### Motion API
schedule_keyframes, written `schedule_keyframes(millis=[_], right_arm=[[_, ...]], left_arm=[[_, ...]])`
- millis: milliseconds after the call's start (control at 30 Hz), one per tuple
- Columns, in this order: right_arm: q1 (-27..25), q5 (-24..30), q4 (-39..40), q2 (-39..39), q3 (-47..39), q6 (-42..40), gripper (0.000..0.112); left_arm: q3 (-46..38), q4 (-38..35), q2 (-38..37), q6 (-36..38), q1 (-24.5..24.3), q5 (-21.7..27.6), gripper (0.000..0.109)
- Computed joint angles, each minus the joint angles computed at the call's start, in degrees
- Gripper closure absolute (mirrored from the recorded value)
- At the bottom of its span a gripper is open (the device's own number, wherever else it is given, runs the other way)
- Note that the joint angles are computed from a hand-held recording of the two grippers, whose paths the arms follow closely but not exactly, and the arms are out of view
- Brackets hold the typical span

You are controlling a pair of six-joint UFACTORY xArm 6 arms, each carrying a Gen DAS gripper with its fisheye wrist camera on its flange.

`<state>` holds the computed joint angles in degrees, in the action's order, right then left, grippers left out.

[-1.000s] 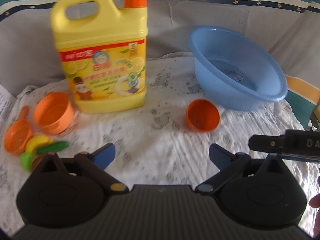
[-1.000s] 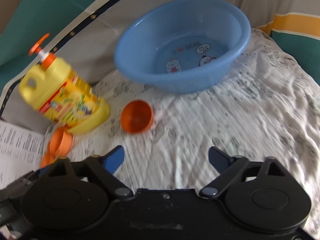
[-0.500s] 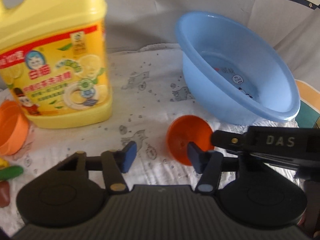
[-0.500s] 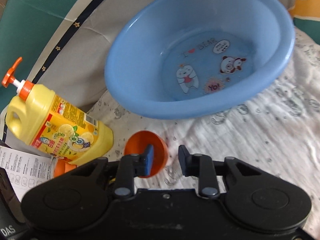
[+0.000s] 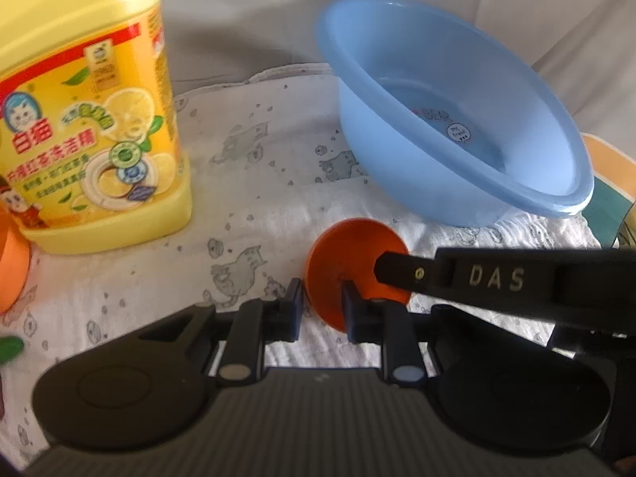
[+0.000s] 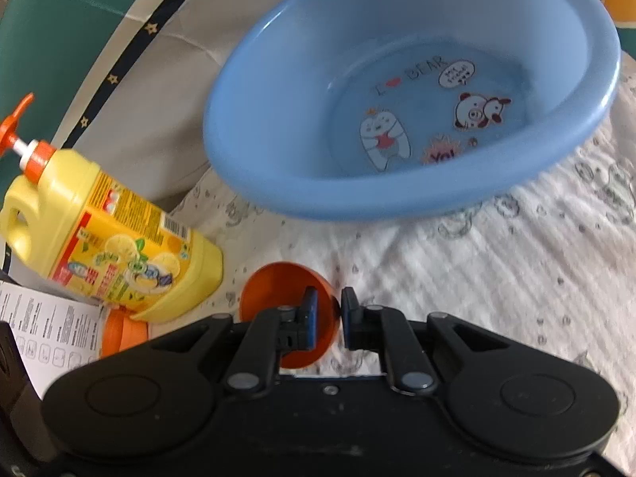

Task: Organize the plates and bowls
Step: 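Lift the orange cup with both tools and carry it over the nested bowls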

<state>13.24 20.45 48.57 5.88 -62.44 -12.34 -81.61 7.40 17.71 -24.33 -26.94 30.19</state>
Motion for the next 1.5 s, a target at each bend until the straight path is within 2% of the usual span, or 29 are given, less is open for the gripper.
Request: schedule_keyframes(millis=[300,567,733,1067,1500], right_arm=[[1.59,1.14,-0.79,-8.28,7.27,-0.26,0.1],[3.6,3.15,-4.17,-19.41,15.58,2.75,0.1],[3.8,6.36,-7.33,-27.83,20.43,5.5,0.1],[6.04,12.72,-16.31,-46.15,30.69,13.92,0.1],[7.11,21.35,-22.68,-63.11,38.23,19.75,0.1]], left_arm=[[8.12,-0.04,-9.2,-0.99,-0.9,1.73,0.088],[16.74,2.39,-20.45,-4.08,-2.61,4.87,0.088],[22.07,4.55,-28.27,-7.39,-4.23,7.02,0.088],[31.82,9.16,-43.86,-16.72,-10.59,13.48,0.088],[38.08,13.34,-55.12,-27.45,-19.34,19.74,0.087]])
